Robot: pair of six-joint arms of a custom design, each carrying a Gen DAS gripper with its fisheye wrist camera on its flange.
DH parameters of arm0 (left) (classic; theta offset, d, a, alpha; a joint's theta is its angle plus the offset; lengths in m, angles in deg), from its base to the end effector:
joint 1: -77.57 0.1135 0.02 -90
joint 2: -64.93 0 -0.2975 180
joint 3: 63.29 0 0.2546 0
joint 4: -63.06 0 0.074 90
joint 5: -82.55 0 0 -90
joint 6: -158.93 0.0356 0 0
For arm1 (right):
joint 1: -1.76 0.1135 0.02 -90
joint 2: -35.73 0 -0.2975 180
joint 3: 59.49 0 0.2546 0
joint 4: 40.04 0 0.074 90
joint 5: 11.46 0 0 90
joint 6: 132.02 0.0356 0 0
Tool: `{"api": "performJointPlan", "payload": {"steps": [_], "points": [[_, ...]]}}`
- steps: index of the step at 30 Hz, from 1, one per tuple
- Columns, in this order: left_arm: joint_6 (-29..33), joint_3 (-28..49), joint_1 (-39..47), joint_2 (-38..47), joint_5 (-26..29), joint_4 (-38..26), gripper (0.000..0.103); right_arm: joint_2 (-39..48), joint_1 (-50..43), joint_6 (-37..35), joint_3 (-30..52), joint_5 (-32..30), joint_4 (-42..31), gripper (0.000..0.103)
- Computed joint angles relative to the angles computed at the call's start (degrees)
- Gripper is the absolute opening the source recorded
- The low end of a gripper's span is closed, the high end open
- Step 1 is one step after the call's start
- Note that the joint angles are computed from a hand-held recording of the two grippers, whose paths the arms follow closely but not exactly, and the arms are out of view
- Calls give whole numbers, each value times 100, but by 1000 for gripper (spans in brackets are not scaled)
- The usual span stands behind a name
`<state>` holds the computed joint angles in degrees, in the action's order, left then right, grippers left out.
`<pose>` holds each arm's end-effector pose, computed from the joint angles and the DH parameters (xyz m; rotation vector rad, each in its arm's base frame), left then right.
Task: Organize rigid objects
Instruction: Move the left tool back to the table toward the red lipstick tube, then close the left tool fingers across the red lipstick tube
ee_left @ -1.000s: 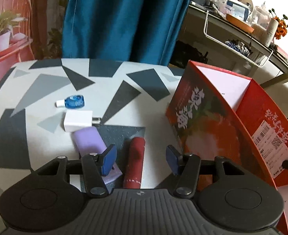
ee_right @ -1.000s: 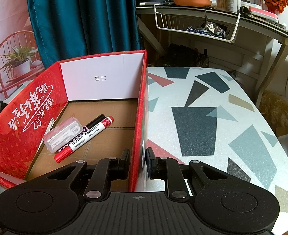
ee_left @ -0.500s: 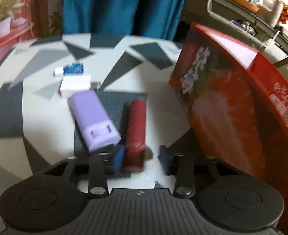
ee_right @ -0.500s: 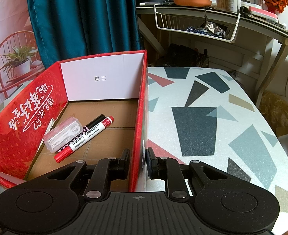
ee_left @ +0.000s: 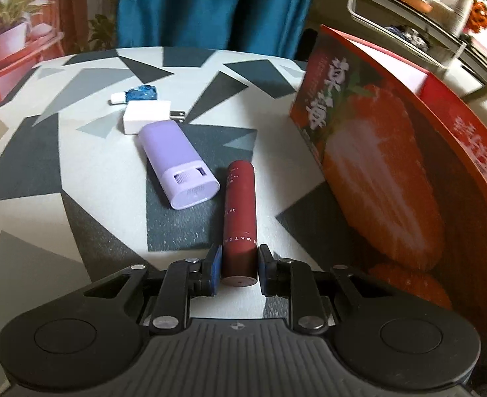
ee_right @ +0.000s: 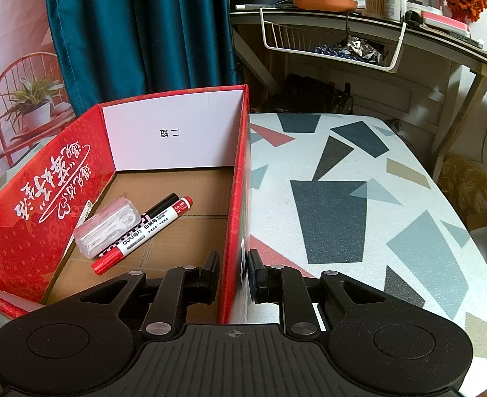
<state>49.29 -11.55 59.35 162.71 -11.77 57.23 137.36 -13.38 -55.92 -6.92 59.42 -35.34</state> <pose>0.2902 -0.0927 0.1389 -0.0631 2.4814 -0.1897 0.3156 -0.0733 0.1373 -0.1375 2.2918 0.1318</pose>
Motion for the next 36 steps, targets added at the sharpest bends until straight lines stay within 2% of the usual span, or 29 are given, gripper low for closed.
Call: {"api": "performJointPlan", "payload": {"steps": [2,5,8,13,16,18,20,22,24,29,36], "points": [[94,-11,83,-69,98,-112,26,0,-2,-4,2,-1,-4,18],[121,30,87,-116,-179,-265,35,-1,-3,-1,1,-2,-3,18],[103,60,147,-140,-413,-365,40,-1,-3,-1,1,-2,-3,18],[-22,284,269,27,-972,-605,41,-5,-2,1,-2,-5,-4,18],[-142,320,405,49,-852,-569,42,-6,-1,1,-2,-5,-6,19],[-176,369,391,50,-818,-610,52,-7,5,4,-3,-1,-5,19],[-325,402,373,5,-764,-667,93,-7,-3,-1,-2,-6,-6,19],[-644,356,324,-61,-712,-567,102,-7,-3,-1,-2,-6,-6,19],[-917,452,207,-19,-696,-611,102,-6,-5,1,-3,-8,-2,19],[-1629,1224,-238,523,-1269,-1300,103,-10,2,10,-7,-6,6,20],[-1843,1852,-667,1009,-1845,-1748,103,-6,7,8,-4,-9,5,20]]}}
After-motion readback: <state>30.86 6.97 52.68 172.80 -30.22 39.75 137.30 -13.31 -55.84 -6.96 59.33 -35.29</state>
